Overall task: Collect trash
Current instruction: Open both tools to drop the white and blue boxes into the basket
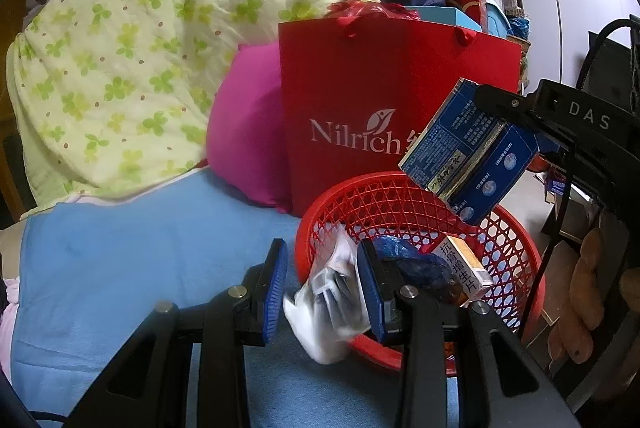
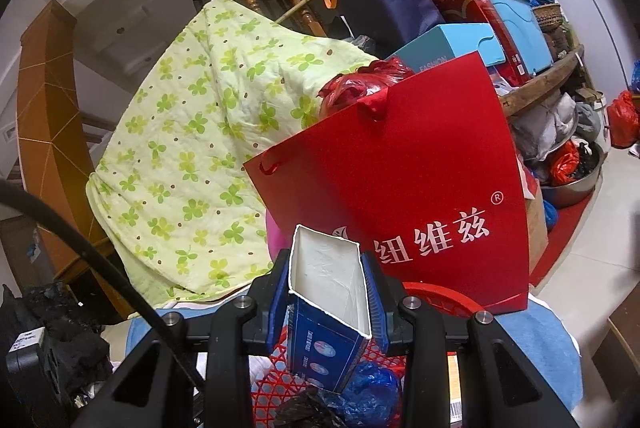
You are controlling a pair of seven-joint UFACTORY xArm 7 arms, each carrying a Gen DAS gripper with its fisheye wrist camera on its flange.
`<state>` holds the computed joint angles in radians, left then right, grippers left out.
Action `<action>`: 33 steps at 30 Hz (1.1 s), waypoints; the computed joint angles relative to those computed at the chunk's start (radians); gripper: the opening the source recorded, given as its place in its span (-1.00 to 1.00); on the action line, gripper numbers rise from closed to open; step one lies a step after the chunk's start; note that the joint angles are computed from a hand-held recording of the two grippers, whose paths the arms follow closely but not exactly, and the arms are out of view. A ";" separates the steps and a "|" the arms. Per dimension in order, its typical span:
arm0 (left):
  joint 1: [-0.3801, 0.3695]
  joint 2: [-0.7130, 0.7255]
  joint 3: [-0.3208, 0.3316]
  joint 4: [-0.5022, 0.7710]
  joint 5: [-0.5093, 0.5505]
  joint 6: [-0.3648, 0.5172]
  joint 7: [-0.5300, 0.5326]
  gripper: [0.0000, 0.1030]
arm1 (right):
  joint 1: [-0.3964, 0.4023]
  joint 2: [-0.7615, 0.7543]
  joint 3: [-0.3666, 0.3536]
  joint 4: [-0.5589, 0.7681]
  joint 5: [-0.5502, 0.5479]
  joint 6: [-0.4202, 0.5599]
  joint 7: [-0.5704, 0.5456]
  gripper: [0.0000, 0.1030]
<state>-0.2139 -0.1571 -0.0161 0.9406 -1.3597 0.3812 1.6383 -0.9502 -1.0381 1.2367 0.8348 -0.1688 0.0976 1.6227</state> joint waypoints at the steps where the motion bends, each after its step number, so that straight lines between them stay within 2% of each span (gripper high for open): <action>1: 0.000 0.000 0.000 -0.001 -0.001 0.001 0.004 -0.27 | 0.001 0.000 0.000 -0.001 0.001 0.002 0.000 -0.28; 22: 0.006 0.059 -0.023 0.030 0.087 -0.029 -0.100 -0.27 | 0.014 0.050 0.004 -0.005 -0.003 0.044 -0.005 -0.28; 25: 0.007 0.062 -0.024 0.033 0.097 -0.032 -0.115 -0.12 | 0.016 0.059 0.004 -0.004 -0.004 0.059 0.000 -0.27; 27: 0.006 0.062 -0.024 0.031 0.093 -0.040 -0.116 0.06 | 0.016 0.069 0.005 -0.003 -0.005 0.065 0.002 -0.27; 33: 0.009 0.064 -0.022 0.036 0.093 -0.037 -0.127 0.21 | 0.010 0.099 0.014 0.007 -0.010 0.077 0.011 -0.27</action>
